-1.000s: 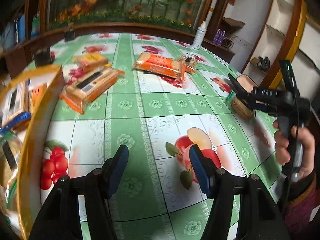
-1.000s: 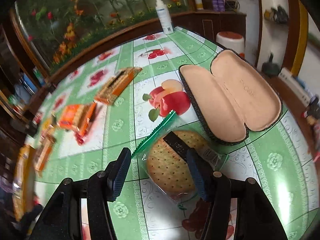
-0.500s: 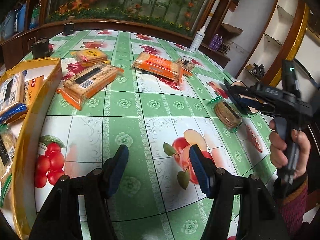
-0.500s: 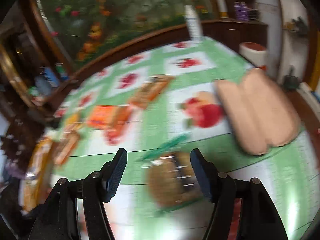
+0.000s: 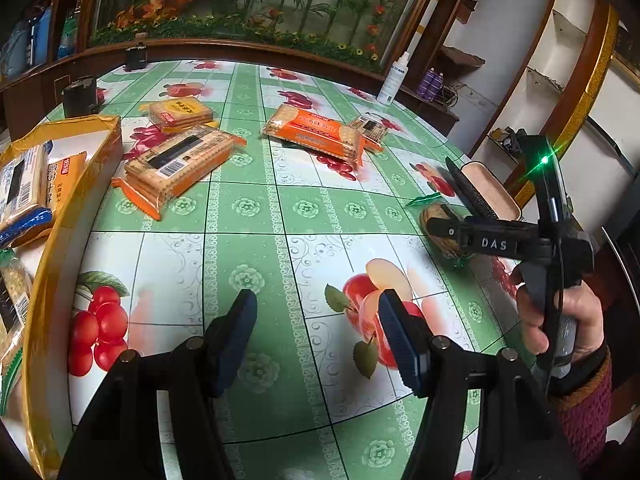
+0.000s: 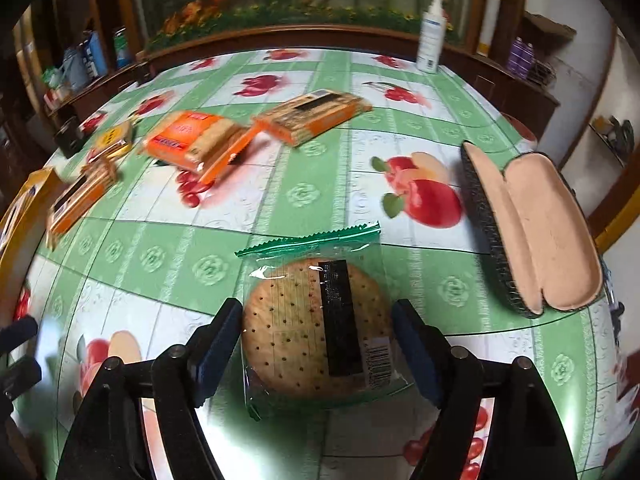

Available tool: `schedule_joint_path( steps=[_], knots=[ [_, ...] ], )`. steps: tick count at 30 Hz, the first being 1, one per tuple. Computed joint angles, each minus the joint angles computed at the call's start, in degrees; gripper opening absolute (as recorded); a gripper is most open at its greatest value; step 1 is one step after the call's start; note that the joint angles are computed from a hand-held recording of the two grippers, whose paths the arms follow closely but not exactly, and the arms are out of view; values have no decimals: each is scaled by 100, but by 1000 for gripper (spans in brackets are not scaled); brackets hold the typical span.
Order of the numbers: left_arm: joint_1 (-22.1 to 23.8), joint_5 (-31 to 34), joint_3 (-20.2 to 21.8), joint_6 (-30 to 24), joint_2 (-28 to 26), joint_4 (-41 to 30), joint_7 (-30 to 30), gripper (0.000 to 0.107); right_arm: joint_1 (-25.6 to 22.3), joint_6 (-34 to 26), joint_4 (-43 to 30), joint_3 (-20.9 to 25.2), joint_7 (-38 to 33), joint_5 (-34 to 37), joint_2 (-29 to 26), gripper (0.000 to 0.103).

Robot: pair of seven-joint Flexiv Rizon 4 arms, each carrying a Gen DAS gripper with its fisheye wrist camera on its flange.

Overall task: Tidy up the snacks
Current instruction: 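Grasp the round cracker pack in the clear bag with the right gripper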

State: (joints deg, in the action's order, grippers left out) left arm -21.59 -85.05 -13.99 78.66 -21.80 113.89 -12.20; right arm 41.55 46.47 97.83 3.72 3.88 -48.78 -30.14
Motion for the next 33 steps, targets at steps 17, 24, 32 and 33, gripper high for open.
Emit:
schedule_joint_path(
  steps=[17, 24, 32, 33],
  knots=[
    [119, 1071, -59, 366, -102, 64, -849, 62, 229, -93, -859, -81, -1094, 401, -574, 80],
    [179, 4052, 856, -913, 43, -544, -3430, 62, 34, 927, -897, -453, -389, 387, -493, 80],
    [561, 6324, 1298, -2861, -1015, -3147, -4812, 72, 88, 3048, -54, -1386, 1675, -1201, -275, 80],
    [589, 6516, 1327, -3055, -1252, -3518, -4983, 72, 59, 3093, -17, -1387, 1814, -1278, -266, 80]
  ],
)
